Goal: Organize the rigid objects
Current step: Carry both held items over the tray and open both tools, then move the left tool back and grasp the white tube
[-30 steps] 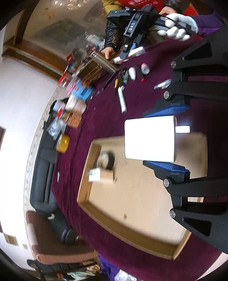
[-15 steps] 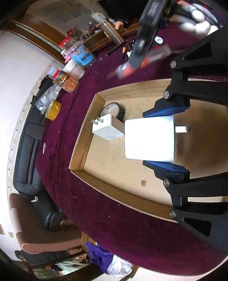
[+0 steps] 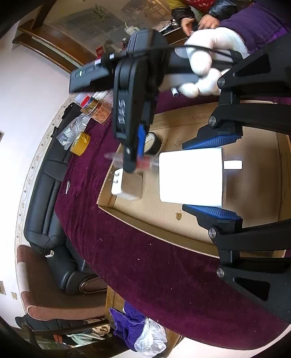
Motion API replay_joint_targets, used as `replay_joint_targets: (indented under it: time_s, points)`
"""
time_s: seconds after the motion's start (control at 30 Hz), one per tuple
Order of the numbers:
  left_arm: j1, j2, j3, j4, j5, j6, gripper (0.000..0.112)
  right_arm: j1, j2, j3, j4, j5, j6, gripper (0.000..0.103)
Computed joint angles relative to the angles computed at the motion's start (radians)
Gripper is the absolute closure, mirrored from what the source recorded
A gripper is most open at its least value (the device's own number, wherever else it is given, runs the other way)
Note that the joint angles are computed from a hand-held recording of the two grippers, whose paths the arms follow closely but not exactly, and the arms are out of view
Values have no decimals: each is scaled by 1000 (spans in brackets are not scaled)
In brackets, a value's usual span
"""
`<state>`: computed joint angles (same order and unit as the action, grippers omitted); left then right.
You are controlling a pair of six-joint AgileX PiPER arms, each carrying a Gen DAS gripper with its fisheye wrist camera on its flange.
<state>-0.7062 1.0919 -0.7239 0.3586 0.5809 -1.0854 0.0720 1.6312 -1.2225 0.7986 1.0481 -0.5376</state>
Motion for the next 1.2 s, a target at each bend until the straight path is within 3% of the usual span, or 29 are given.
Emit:
replay_joint_targets:
  time_s: [0.1,0.3,0.63,0.73,0.8,0.9,1.13,1.2]
  points:
    - [23,5,13,-28,-22,36,72,-93,-66,48,-24,33,-37,77]
    - [62,110,-29,-149,-64,158,72,-149,-189,164,-109,50,-43,77]
    - [52,389,-238,-151,3,169,72,-62,-185,186,-218,-30,77,76]
    - [81,362,-201,-203,-45,182,70,-83,-207,200,-192,-32,29,68]
    - [71,325,-173,-149,-63,119,65,-114,-235,216,-149,-32,-24,56]
    - [38,282,-157,-33,-35,-5,63,-157,-275,226,-102,-19,-81,56]
    - [-47,223,-173,59,25,-142,63,-279,-390,262,-51,49,-195,56]
    - [-101,215,-192,114,61,-215,55,-324,-429,282,-45,64,-239,56]
